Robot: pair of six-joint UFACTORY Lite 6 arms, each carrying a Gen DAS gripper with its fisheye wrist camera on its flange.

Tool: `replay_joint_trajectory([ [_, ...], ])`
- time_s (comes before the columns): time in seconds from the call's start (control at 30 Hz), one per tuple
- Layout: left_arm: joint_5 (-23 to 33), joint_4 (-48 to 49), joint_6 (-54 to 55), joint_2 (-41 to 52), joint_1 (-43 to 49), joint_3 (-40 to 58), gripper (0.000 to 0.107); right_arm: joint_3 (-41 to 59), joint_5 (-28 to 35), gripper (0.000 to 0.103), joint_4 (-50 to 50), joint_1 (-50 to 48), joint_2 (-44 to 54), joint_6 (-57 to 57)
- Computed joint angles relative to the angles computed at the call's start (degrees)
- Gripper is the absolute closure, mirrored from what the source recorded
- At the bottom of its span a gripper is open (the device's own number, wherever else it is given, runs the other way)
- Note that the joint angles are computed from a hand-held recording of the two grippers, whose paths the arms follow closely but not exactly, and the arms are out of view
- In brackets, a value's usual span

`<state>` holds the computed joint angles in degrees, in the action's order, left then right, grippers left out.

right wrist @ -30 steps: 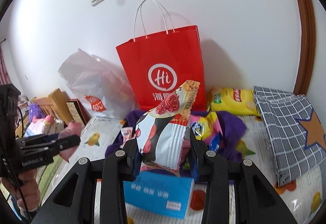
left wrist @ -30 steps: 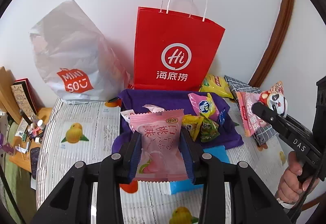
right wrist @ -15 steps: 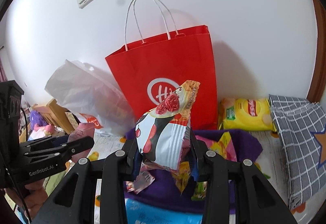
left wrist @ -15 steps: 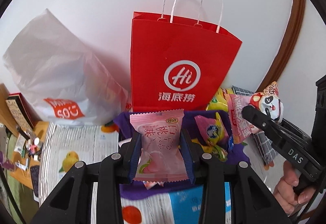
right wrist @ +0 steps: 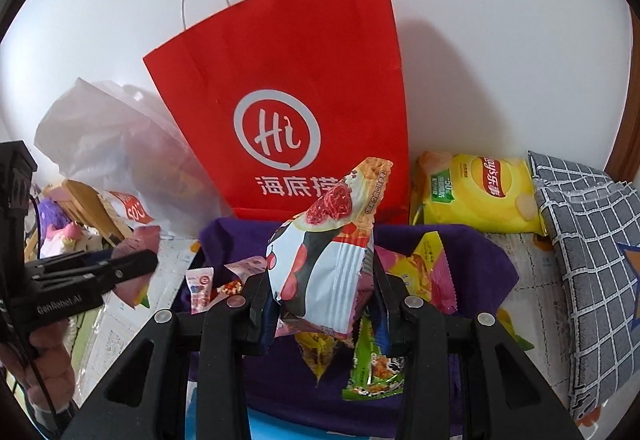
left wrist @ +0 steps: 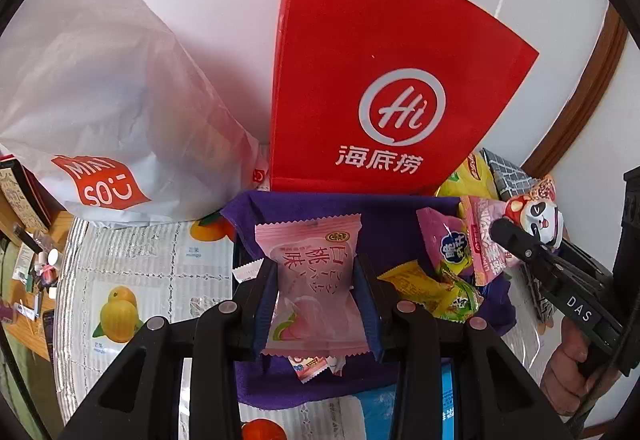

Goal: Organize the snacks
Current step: 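Open the right tool to drop the panda-print bag while the left tool releases the candy packet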

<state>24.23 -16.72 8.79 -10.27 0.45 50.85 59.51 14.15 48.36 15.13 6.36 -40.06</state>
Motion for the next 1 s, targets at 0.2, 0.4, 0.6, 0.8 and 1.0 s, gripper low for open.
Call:
replay_joint_trajectory([
  [0.2,-0.38,2.13,-1.94,1.21,0.55,0.52,0.071,0.35,0.46,0.065,1.2,-2.54,0.47,-2.14],
  [0.4,-0.63,3.08,-2.87,1.65,1.21,0.61,0.071,0.26,1.89,0.065,4.09,-6.3,-0.72,-5.2],
  [0.6,-0.88,3.8,-3.23,1.93,0.99,0.44,0.071,0.35,2.31,0.065,3.56,-7.7,-0.91,-5.29],
  [0.8,-0.9,4.75,-4.25,3.02,0.51,0.67,0.071,1.0,2.21,0.065,2.48,-6.34,0.74,-4.88],
  [1.0,-0.73,6.96,-6.39,3.64,-0.45,0.75,0.071,2.6,2.16,0.065,-0.59,-3.96,4.01,-2.38],
])
